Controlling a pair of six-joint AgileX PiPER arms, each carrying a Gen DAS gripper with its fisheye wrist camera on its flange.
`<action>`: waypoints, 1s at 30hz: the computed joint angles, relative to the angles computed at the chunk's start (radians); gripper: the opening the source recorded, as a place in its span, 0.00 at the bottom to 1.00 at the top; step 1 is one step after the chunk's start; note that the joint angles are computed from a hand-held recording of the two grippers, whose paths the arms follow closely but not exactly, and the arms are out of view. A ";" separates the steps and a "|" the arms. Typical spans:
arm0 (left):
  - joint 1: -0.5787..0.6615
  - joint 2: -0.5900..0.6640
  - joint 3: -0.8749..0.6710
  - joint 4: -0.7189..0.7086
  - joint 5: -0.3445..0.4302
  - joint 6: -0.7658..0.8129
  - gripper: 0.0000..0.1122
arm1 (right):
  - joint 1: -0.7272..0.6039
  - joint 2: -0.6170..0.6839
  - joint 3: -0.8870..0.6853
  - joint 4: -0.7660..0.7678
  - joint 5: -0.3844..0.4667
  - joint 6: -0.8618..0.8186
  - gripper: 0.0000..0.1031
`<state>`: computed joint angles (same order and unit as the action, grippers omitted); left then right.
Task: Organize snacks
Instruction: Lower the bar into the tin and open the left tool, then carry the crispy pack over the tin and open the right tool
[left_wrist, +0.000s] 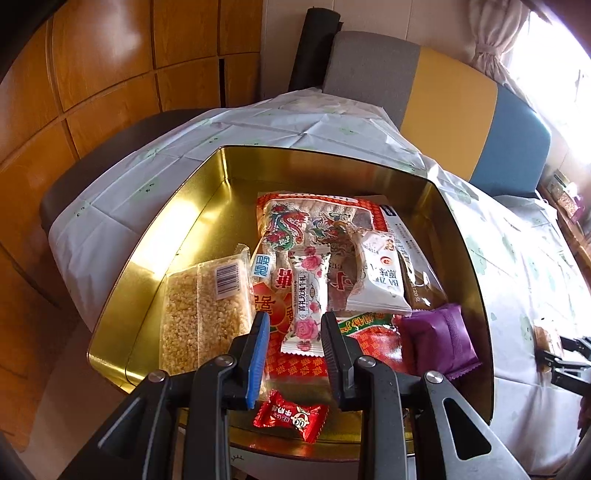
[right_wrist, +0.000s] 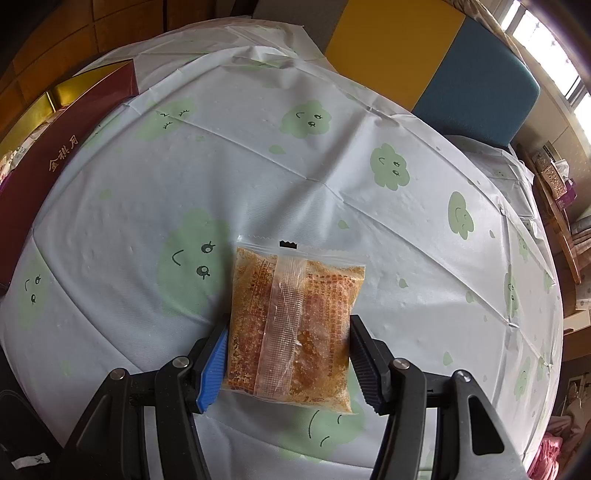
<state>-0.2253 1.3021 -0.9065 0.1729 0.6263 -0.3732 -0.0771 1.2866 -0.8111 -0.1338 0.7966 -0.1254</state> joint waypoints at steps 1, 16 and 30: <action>-0.002 -0.003 0.000 -0.001 0.003 0.001 0.26 | 0.000 0.000 0.000 0.000 0.001 0.002 0.58; -0.059 -0.064 0.005 0.175 0.045 -0.140 0.29 | 0.024 0.048 -0.057 -0.047 0.048 0.068 0.58; -0.037 -0.078 0.020 0.150 0.037 -0.111 0.29 | 0.212 0.036 -0.173 0.110 0.119 0.071 0.58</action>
